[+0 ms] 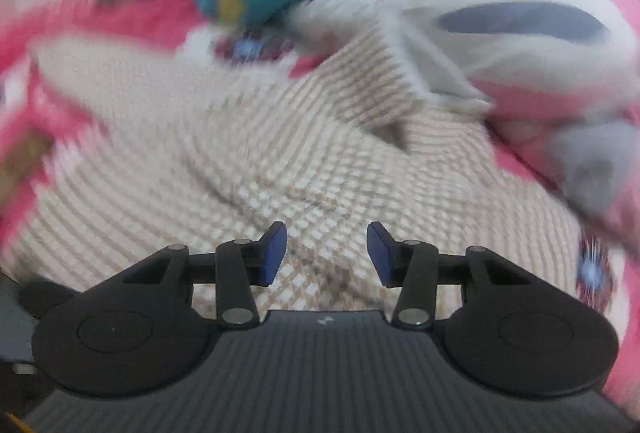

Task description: Fold clothes

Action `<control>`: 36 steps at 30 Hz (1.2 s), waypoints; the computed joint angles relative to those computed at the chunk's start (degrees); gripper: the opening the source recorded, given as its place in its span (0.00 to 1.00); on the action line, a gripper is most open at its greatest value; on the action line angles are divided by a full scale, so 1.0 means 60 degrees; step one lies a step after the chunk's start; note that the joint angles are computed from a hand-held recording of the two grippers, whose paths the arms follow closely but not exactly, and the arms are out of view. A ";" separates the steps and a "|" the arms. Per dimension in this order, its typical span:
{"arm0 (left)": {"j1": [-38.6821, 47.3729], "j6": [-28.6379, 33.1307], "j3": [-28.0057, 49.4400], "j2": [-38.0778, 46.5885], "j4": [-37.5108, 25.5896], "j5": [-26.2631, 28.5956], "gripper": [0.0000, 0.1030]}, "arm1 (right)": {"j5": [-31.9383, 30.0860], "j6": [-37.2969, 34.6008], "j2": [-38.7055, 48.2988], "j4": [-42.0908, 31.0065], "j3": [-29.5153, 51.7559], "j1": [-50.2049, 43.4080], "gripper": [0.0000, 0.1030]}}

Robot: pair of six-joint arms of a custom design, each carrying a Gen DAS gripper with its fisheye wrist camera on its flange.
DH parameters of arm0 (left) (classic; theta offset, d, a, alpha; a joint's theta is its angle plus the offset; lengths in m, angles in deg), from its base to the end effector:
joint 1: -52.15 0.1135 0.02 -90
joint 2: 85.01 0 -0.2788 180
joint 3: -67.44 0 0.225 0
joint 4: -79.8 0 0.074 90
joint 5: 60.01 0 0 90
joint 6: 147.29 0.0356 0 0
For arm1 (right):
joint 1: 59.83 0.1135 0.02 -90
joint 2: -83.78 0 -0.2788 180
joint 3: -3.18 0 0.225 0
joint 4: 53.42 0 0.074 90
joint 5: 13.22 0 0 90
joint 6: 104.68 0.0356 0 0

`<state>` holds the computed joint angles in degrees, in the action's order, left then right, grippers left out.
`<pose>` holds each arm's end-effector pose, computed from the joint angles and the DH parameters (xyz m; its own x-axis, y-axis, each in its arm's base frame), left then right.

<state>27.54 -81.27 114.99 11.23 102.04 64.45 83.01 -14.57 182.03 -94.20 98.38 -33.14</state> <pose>0.2565 -0.1397 0.1756 -0.6967 -0.0494 -0.7156 0.5700 0.5675 -0.5942 0.3266 0.1599 0.3017 -0.6195 -0.3093 -0.7215 -0.3754 0.9239 -0.0738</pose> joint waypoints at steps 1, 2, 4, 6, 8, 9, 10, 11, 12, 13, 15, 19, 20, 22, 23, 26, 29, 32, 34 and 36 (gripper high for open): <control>0.0050 -0.0113 0.0007 0.0010 0.0045 0.0085 0.60 | -0.0273 0.0590 -0.0797 0.0333 -0.0679 -0.0265 0.49; 0.0106 -0.0243 0.0021 0.0016 0.0076 0.0169 0.60 | -0.0512 0.1152 -0.1560 0.0589 -0.1265 -0.0539 0.51; 0.0218 -0.0571 0.0065 -0.0123 -0.0020 0.0193 0.61 | -0.0463 0.1791 -0.2918 0.0947 -0.2374 -0.0902 0.51; 0.0370 -0.1034 0.0114 -0.0469 -0.0212 0.0029 0.62 | 0.0230 0.2041 -0.3902 0.1180 -0.3272 -0.1079 0.51; 0.0638 -0.1517 0.0261 -0.1000 -0.0675 -0.0122 0.62 | 0.0834 0.2187 -0.4340 0.1354 -0.3904 -0.1279 0.51; 0.0789 -0.1748 0.0376 -0.1303 -0.1002 -0.0282 0.62 | 0.1082 0.2219 -0.4350 0.1555 -0.4168 -0.1325 0.51; 0.0906 -0.1918 0.0581 -0.1588 -0.1477 -0.0560 0.62 | 0.1329 0.2251 -0.4350 0.1761 -0.4429 -0.1373 0.50; 0.0980 -0.1975 0.0903 -0.1792 -0.2082 -0.0966 0.63 | 0.1570 0.2262 -0.4319 0.1991 -0.4677 -0.1425 0.50; 0.1032 -0.1949 0.1303 -0.1907 -0.2737 -0.1436 0.63 | 0.1774 0.2120 -0.4141 0.2363 -0.4863 -0.1501 0.49; 0.0995 -0.1798 0.1849 -0.1928 -0.3567 -0.2094 0.63 | 0.1938 0.1957 -0.3976 0.2798 -0.5077 -0.1603 0.47; 0.0738 -0.1373 0.3209 -0.1660 -0.5339 -0.3791 0.63 | 0.2344 0.1739 -0.3475 0.3731 -0.5390 -0.1731 0.42; 0.0541 -0.0922 0.5786 0.0125 -0.7173 -0.6085 0.63 | 0.2598 0.1575 -0.2654 0.5017 -0.5868 -0.2505 0.38; 0.0564 -0.0853 0.6393 0.0645 -0.7534 -0.6356 0.64 | 0.2140 0.1827 -0.2572 0.5179 -0.5982 -0.2854 0.38; 0.0799 -0.0700 0.7324 0.1459 -0.8163 -0.6376 0.67 | 0.1269 0.2198 -0.2437 0.5581 -0.6259 -0.3420 0.38; 0.0911 -0.0660 0.7709 0.1804 -0.8448 -0.6259 0.67 | 0.1034 0.2170 -0.2351 0.5743 -0.6371 -0.3552 0.38; 0.1000 -0.0575 0.8314 0.2526 -0.8754 -0.6191 0.67 | 0.0716 0.1667 -0.2015 0.5993 -0.6475 -0.3683 0.38; 0.0800 -0.0261 0.8239 0.2699 -0.8453 -0.6655 0.66 | 0.0430 0.0993 -0.1656 0.5957 -0.6156 -0.3643 0.38; 0.0595 -0.0033 0.8230 0.2763 -0.8432 -0.7201 0.66 | 0.0511 0.0349 -0.1087 0.5750 -0.5504 -0.3557 0.37; 0.0479 0.0076 0.8247 0.2810 -0.8438 -0.7494 0.66 | 0.1014 0.0539 -0.0442 0.5244 -0.4892 -0.3767 0.36; 0.0465 0.0167 0.8198 0.2838 -0.8315 -0.7546 0.66 | 0.0462 0.1040 -0.0078 0.5427 -0.4963 -0.4480 0.40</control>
<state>30.33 -80.27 164.18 28.25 52.15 19.17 85.78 -8.33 181.56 -61.64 68.60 -60.01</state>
